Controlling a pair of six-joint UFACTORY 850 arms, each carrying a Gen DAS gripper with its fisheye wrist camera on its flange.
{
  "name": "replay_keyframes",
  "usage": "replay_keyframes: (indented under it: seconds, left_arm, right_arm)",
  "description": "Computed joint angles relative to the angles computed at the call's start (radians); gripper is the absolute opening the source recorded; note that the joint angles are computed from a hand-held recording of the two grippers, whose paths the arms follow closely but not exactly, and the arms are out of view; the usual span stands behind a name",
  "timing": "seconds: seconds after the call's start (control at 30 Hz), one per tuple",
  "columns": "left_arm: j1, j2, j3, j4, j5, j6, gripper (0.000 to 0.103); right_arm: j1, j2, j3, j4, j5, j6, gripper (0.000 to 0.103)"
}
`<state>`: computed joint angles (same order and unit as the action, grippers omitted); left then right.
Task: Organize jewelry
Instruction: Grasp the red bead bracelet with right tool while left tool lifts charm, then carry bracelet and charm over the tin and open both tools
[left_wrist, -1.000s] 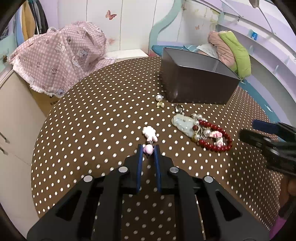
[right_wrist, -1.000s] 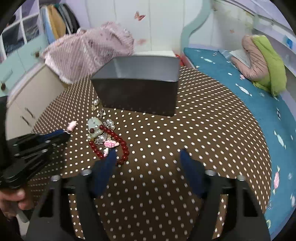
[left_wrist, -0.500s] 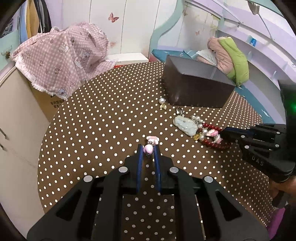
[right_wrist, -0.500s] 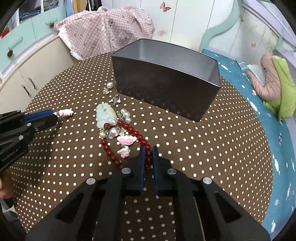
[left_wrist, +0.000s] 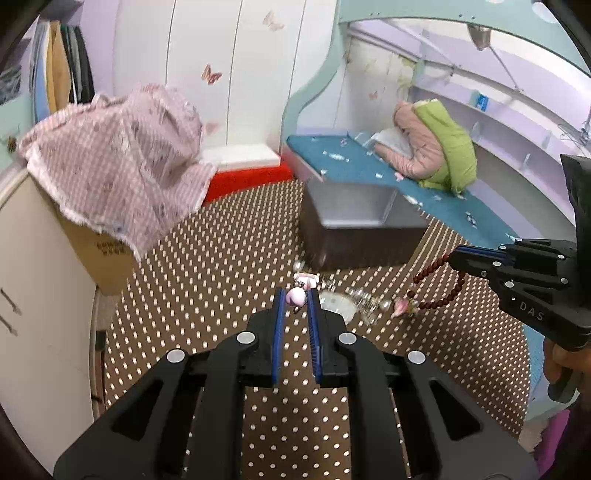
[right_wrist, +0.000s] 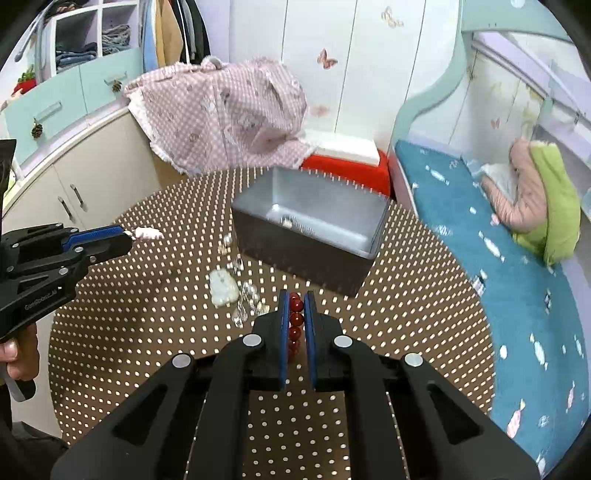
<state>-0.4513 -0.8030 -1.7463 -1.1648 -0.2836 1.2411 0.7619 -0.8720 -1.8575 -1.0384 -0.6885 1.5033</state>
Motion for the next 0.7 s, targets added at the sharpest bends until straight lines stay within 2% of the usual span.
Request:
replay_keyframes:
  seconds: [0.23, 0.43, 0.57, 0.7]
  left_arm:
    - [-0.012, 0.028, -0.026, -0.103, -0.017, 0.131, 0.012]
    - [-0.02, 0.022, -0.097, -0.085, -0.031, 0.104, 0.012]
    - [-0.024, -0.026, -0.216, 0.032, -0.059, -0.038, 0.012]
    - [-0.037, -0.137, -0.435, 0.258, -0.136, -0.293, 0.012]
  right_arm:
    - [0.015, 0.035, -0.014, -0.113, -0.057, 0.055, 0.006]
    - [0.007, 0.066, -0.029, -0.198, -0.087, 0.089, 0.006]
    - [-0.015, 0.067, -0.054, -0.214, -0.08, 0.094, 0.006]
    - [-0.041, 0.044, -0.099, -0.188, -0.065, 0.062, 0.006]
